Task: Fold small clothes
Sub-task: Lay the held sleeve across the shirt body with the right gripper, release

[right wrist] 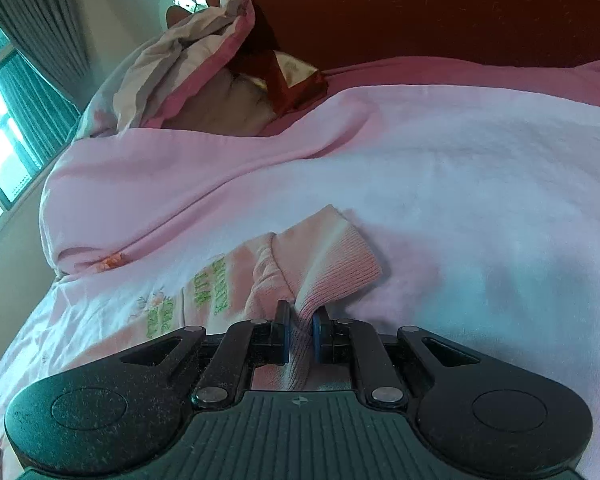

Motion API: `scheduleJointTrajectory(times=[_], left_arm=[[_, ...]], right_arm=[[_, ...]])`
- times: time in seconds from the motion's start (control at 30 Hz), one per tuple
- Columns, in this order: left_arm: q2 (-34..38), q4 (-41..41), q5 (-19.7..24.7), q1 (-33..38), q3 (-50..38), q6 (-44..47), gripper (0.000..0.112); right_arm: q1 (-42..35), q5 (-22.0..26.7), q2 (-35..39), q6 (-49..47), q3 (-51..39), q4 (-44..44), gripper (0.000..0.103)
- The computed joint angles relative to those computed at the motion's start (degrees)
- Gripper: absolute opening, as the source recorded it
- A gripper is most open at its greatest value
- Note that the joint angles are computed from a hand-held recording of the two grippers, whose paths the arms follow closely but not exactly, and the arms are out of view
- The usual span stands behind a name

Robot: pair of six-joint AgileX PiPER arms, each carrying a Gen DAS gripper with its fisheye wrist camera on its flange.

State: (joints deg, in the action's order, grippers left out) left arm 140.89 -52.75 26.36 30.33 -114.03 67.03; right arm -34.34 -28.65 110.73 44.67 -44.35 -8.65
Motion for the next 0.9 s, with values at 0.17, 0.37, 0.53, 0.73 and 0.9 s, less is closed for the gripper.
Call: scheduleJointTrajectory(times=[0.17,0.37,0.53,0.73,0.9], left_arm=[[-2.5,-14.4,-1.9,0.2,6.3,17.0,0.102],[0.4,-0.8,2.6,0.4,-0.9,1.0,0.102],[1.9,5.3,3.3,1.0,-5.4,-8.6,0.102],[6.2,14.0,8.7,2.8,-16.3,-13.4,0.102],[10.4,16.4,15.3,5.7,-24.0,-16.2,0.102]], right_arm=[[0.7,0.2,0.4,-2.2,-0.3,2.0,0.010],[1.5,1.0,0.5,-5.4,-0.9,4.4,0.010],[5.2,3.3,-3.6,-15.8,-1.2,12.9,0.010],[18.4,9.1,-9.7,-37.2,-8.3,32.4,0.010],[35.6,11.5,-6.2,-62.1,-23.2,56.5,0.010]])
